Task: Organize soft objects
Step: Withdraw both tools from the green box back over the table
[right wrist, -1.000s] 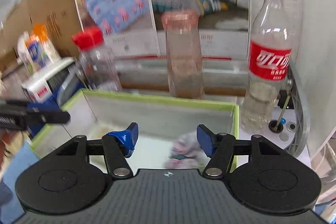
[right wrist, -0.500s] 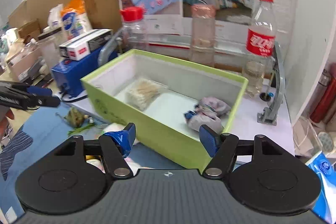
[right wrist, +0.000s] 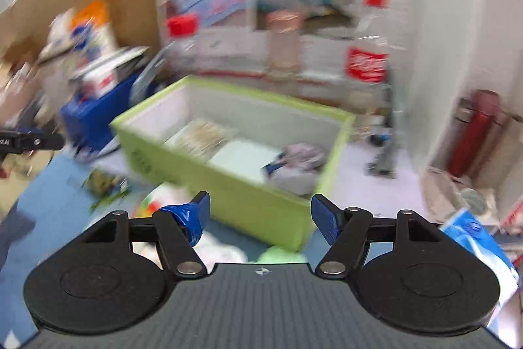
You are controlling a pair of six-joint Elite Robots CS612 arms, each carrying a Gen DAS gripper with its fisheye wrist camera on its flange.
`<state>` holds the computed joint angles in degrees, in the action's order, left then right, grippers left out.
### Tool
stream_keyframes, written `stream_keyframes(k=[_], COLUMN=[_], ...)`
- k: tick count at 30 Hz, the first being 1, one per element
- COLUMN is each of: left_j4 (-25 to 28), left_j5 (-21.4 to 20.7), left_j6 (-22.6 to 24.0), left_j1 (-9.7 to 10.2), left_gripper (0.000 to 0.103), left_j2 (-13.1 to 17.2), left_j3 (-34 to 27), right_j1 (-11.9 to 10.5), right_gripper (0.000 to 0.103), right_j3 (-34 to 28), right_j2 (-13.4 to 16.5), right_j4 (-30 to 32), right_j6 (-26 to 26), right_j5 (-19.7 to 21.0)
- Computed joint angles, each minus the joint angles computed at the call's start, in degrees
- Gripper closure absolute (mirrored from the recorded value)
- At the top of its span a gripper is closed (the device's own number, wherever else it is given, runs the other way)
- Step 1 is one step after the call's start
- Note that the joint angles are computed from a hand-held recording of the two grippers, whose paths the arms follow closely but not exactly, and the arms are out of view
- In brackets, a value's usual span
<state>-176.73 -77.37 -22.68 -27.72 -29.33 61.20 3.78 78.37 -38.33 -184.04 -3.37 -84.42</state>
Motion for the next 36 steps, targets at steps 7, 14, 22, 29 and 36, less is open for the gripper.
stream_keyframes(k=[7, 14, 22, 29, 36], left_j4=[22.3, 25.2, 23.0, 9.6, 3.0], left_j5=[-2.7, -2.5, -2.8, -3.0, -5.0], left_j6=[-1.8, -2.8, -3.9, -2.3, -1.0], left_j1=[0.75, 0.69, 0.84, -0.06, -0.49], left_gripper=[0.002, 0.002, 0.002, 0.002, 0.002], left_j2=[8.8, 9.1, 6.9, 1.8, -2.4], left_j3=[-20.3, -20.4, -16.5, -5.5, 3.9], right_j1=[-1.8, -1.9, -2.5, -2.1, 1.9], right_gripper=[0.048, 0.047, 0.047, 0.047, 0.047], right_j3=[-0.8, -3.9, -6.2, -1.7, -6.2], right_j2=[1.0, 3.5, 4.8, 0.2, -0.1], right_j4=[3.5, 7.7, 8.9, 9.9, 24.3], right_j6=[6.0, 4.6, 5.7, -0.8, -17.3], right_j5=[0.6, 0.9, 1.9, 11.8, 9.3])
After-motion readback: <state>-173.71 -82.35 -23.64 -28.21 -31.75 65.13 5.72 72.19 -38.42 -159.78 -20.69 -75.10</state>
